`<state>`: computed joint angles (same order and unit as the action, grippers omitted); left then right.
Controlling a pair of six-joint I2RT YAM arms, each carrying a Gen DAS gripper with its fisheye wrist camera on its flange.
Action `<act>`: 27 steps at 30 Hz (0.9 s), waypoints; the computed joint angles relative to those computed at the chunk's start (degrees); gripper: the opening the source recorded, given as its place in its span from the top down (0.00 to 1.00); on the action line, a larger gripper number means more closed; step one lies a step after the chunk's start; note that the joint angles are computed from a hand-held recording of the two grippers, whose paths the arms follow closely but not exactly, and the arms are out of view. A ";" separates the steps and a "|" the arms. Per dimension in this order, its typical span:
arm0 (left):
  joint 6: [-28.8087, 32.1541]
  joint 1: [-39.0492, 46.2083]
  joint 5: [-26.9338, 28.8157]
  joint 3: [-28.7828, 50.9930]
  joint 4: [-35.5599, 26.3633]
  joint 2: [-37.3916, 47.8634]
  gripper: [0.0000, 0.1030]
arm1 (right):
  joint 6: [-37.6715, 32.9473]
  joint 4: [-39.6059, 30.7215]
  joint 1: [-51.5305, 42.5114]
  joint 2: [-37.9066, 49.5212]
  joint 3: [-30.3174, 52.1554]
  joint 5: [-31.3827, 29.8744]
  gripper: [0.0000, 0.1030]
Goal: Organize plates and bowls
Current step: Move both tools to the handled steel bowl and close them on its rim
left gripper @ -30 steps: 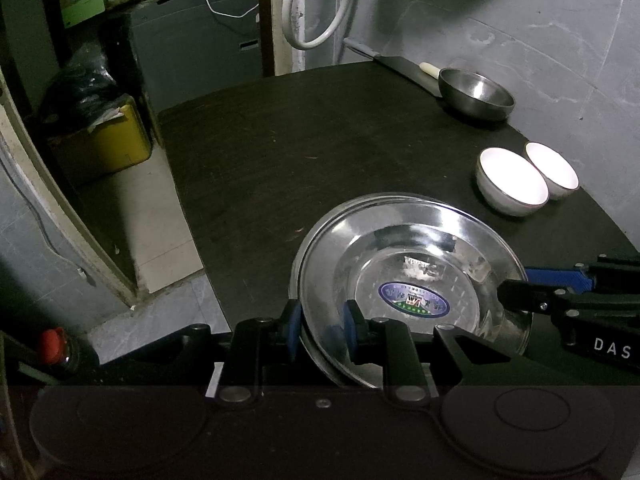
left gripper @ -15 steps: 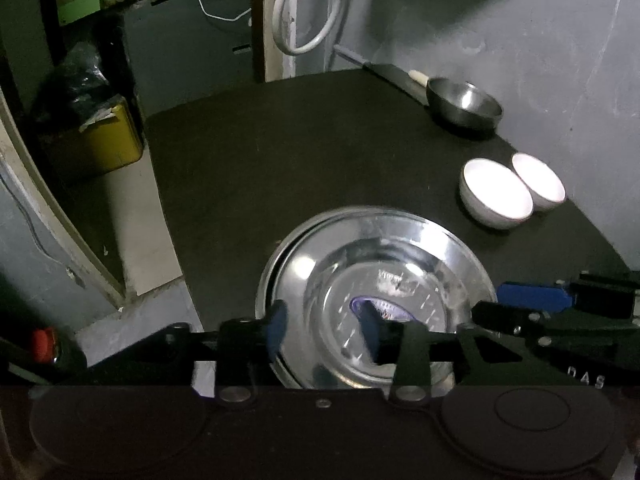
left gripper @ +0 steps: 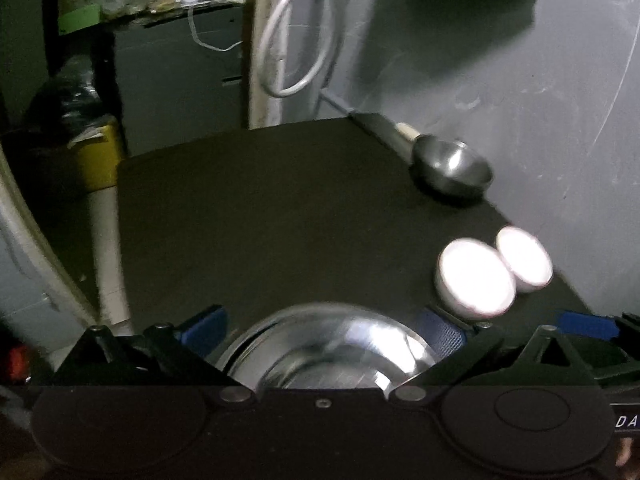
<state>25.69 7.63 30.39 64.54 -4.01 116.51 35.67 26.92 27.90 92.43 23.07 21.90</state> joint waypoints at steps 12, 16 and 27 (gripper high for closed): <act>-14.48 -12.15 0.54 23.39 -0.88 16.00 0.01 | -2.83 9.87 -19.31 7.91 1.82 -4.20 0.01; -21.11 -15.67 -1.74 32.65 0.52 23.06 0.01 | -4.43 13.77 -22.77 16.30 8.29 -5.00 0.01; -26.15 -20.51 -4.55 55.45 -6.49 37.45 0.01 | -3.96 13.56 -26.76 28.58 22.71 -6.17 0.15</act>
<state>-0.46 -12.88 25.83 119.99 -10.50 153.96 31.71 40.49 1.14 121.01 45.78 15.72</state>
